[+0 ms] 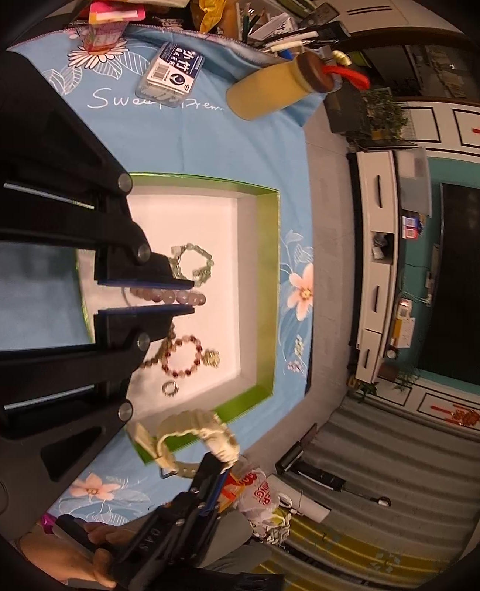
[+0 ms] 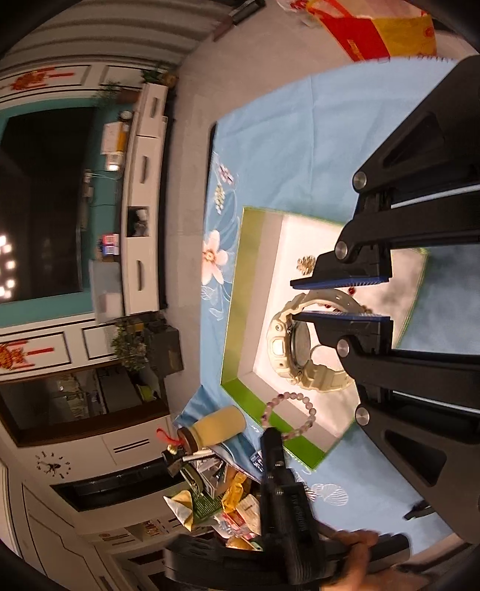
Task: Organize jewelry
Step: 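Open both tools to drop the cream watch and lavender bracelet into the box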
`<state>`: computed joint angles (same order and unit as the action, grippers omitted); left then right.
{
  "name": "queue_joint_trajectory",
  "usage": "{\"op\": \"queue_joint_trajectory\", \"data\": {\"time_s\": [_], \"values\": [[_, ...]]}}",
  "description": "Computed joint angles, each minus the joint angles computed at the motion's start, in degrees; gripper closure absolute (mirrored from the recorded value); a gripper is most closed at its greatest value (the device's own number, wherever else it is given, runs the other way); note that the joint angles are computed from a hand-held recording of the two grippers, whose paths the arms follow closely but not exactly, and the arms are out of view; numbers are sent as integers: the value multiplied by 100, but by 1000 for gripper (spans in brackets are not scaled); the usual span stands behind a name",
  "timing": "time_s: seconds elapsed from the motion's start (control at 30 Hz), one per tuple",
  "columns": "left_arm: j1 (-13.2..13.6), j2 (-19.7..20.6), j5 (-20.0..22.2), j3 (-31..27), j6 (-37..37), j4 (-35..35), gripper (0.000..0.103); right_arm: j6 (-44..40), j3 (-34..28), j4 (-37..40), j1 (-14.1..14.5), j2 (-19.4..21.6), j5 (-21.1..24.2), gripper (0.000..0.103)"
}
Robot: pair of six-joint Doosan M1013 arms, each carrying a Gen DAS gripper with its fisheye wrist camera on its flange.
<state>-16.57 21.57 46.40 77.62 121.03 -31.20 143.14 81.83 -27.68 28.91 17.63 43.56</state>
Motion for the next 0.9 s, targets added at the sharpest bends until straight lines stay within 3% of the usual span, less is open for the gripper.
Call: {"op": "queue_joint_trajectory", "data": {"time_s": [0.37,0.6,0.7,0.83,0.9], "values": [[8,375,197,-299,-355,511,96,-1001,-1010,894,-272,860,929,92],[-53,474,271,-383,-568,959,95,-1247,-1709,1041,-317,1392,1777,90],[-84,454,189,-365,-611,1080,95,-1262,-1803,1011,-313,1479,1910,87],[-96,352,-66,-271,-666,1145,58,-1078,-1749,819,-299,1420,1833,86],[-83,282,-196,-200,-675,1118,50,-960,-1646,760,-300,1318,1705,86]]}}
